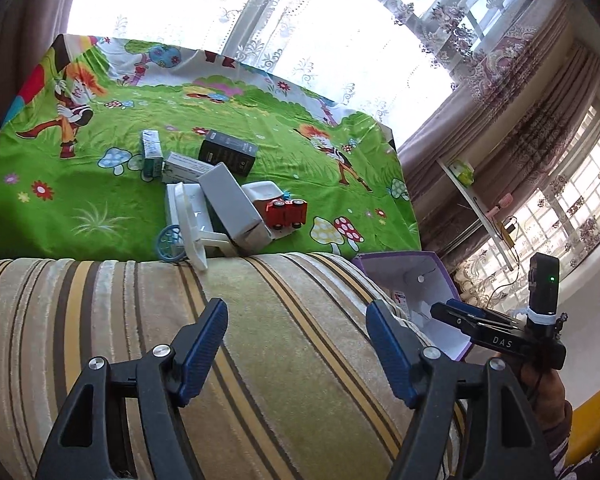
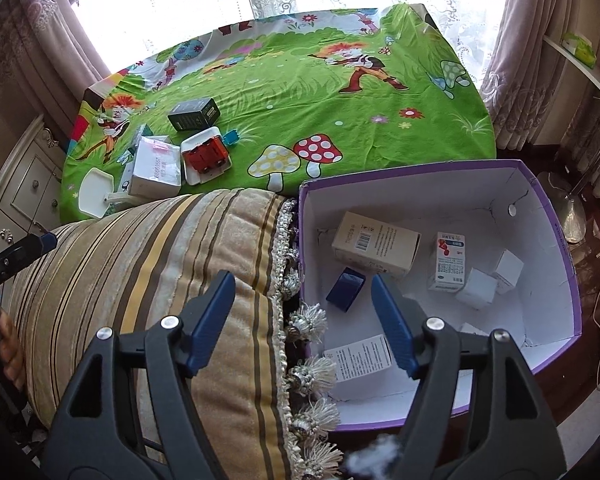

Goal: Organize rigid objects
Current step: 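Move both open tools back over the pile of boxes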

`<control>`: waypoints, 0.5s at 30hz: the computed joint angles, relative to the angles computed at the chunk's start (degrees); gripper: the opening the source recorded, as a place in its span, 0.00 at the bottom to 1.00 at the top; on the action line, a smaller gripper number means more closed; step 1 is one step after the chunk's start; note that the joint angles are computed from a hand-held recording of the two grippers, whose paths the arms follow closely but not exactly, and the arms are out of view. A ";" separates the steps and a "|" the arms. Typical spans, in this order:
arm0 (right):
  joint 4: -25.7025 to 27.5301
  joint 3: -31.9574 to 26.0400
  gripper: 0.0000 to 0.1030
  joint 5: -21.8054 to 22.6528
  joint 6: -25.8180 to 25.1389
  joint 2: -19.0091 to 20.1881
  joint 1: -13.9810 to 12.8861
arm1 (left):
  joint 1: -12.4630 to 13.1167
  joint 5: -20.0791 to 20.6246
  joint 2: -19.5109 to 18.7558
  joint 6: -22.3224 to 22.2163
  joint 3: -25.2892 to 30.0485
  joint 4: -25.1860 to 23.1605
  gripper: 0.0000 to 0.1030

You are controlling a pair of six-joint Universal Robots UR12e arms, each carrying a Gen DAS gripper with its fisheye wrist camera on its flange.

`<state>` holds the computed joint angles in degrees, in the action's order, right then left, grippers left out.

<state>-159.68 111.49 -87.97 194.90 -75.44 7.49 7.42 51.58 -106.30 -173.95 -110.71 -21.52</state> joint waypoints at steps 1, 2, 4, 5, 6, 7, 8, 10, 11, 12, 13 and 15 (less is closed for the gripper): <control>-0.29 -0.25 0.73 0.60 -0.19 0.17 0.13 | 0.19 0.55 -0.17 -0.83 0.19 0.35 0.70; -0.63 -0.51 0.74 1.38 -0.41 0.39 0.19 | 0.39 0.96 -0.38 -1.53 0.43 0.47 0.70; -0.83 -1.19 0.76 2.92 -0.74 0.91 0.30 | 0.59 2.31 -0.82 -2.75 1.19 -0.42 0.70; -0.59 -1.67 0.77 3.59 -0.90 1.26 0.39 | 0.61 3.19 -1.10 -3.45 1.66 -1.00 0.70; -0.25 -2.19 0.77 4.22 -1.09 1.61 0.50 | 0.67 3.90 -1.41 -4.03 2.16 -1.76 0.69; 0.12 -2.78 0.77 4.67 -1.31 2.01 0.67 | 0.75 4.29 -1.70 -4.52 2.60 -2.47 0.68; 0.37 -3.32 0.77 4.97 -1.57 2.38 0.89 | 0.81 4.51 -1.99 -4.80 3.05 -3.19 0.67; 0.80 -4.40 0.77 5.61 -2.09 3.16 1.25 | 0.66 5.37 -2.62 -5.26 4.05 -4.31 0.67; 1.05 -5.05 0.78 5.94 -2.26 3.61 1.45 | 0.56 5.72 -2.95 -5.42 4.58 -4.81 0.67; 1.32 -5.70 0.78 6.38 -2.37 4.08 1.59 | 0.49 6.03 -3.27 -5.44 5.08 -5.38 0.67; 1.66 -6.35 0.78 6.92 -2.38 4.55 1.69 | 0.36 6.53 -3.61 -5.53 5.56 -5.70 0.66; 1.91 -7.54 0.78 8.10 -2.30 5.47 1.89 | 0.10 7.30 -4.27 -5.53 6.59 -6.58 0.66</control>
